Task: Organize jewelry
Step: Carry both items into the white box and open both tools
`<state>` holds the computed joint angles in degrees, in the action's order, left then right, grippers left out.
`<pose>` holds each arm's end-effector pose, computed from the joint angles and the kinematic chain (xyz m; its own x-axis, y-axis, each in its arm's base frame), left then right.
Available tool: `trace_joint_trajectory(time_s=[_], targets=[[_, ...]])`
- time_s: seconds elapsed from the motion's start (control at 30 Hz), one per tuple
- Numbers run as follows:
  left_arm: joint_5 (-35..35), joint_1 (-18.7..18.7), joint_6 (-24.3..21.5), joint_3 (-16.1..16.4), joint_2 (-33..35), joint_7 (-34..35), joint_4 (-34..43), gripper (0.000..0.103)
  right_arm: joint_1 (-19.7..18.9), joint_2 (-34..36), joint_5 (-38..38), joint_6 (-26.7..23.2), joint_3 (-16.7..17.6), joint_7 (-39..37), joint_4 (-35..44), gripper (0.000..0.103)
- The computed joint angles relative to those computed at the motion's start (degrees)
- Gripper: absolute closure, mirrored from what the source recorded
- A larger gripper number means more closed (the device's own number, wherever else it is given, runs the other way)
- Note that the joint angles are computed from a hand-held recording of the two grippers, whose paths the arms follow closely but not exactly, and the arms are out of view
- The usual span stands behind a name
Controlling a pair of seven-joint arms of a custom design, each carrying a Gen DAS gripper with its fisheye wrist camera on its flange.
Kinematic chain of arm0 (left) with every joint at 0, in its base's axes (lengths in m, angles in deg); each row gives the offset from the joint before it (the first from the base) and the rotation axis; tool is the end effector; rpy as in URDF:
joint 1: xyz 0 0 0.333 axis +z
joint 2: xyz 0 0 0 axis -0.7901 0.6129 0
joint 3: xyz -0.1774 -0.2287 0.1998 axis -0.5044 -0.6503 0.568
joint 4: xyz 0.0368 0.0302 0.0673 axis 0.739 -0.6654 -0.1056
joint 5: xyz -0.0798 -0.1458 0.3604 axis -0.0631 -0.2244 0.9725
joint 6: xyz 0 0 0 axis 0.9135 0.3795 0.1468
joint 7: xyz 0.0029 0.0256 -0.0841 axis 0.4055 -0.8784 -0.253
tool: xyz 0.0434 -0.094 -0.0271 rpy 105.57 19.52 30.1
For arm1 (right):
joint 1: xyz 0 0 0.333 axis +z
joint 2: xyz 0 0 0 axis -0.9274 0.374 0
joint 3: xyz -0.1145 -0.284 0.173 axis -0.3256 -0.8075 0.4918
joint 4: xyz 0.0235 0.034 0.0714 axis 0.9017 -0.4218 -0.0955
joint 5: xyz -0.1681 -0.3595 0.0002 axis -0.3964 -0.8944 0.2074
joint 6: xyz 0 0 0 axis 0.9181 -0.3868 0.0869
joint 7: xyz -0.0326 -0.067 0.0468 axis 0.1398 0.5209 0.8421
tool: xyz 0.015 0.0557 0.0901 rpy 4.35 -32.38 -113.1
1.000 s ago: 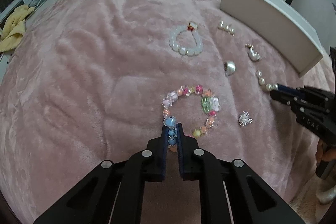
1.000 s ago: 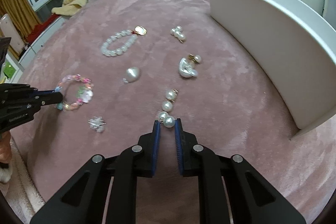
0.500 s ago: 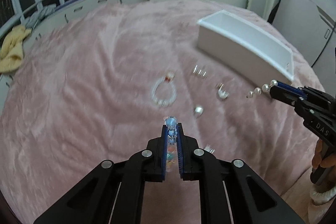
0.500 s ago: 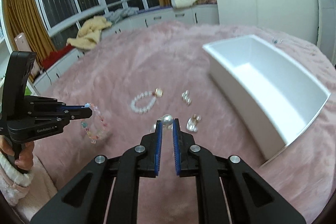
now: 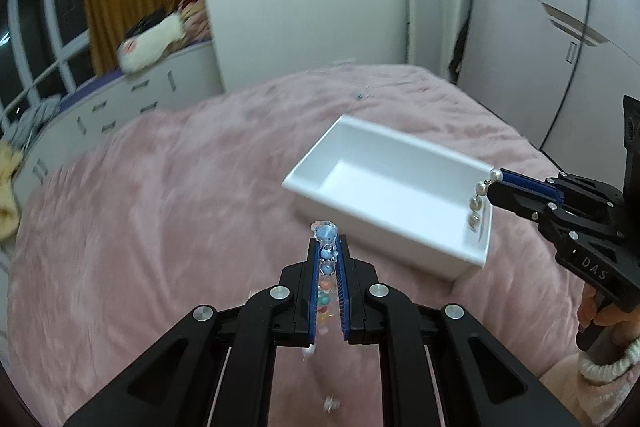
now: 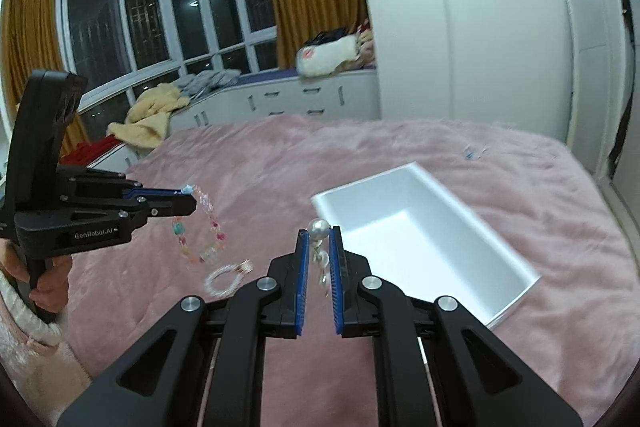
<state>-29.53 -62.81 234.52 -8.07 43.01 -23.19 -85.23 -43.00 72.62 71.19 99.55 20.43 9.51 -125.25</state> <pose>0.4601 -0.2482 0.5478 0.0144 -0.9972 -0.0732 -0.7373 0.0389 -0.6745 0.5458 0.3449 0.4869 0.7069 -0.6785 -0.1999 -0.4743 -0.2449 -0.8456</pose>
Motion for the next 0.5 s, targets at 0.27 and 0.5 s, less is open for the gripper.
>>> trace_joint_trajectory(time_s=[0.27,0.5], targets=[[-2.91,-1.49,-2.6,1.95,18.1,7.81,20.03,0.09,-1.99,5.41,-17.16,-0.35,-3.08,15.11,5.44,0.092],[-11.75,-4.28,-9.28,5.62,35.66,15.09,39.34,0.09,-2.64,13.22,-35.06,-6.45,-7.33,31.67,11.84,0.092]])
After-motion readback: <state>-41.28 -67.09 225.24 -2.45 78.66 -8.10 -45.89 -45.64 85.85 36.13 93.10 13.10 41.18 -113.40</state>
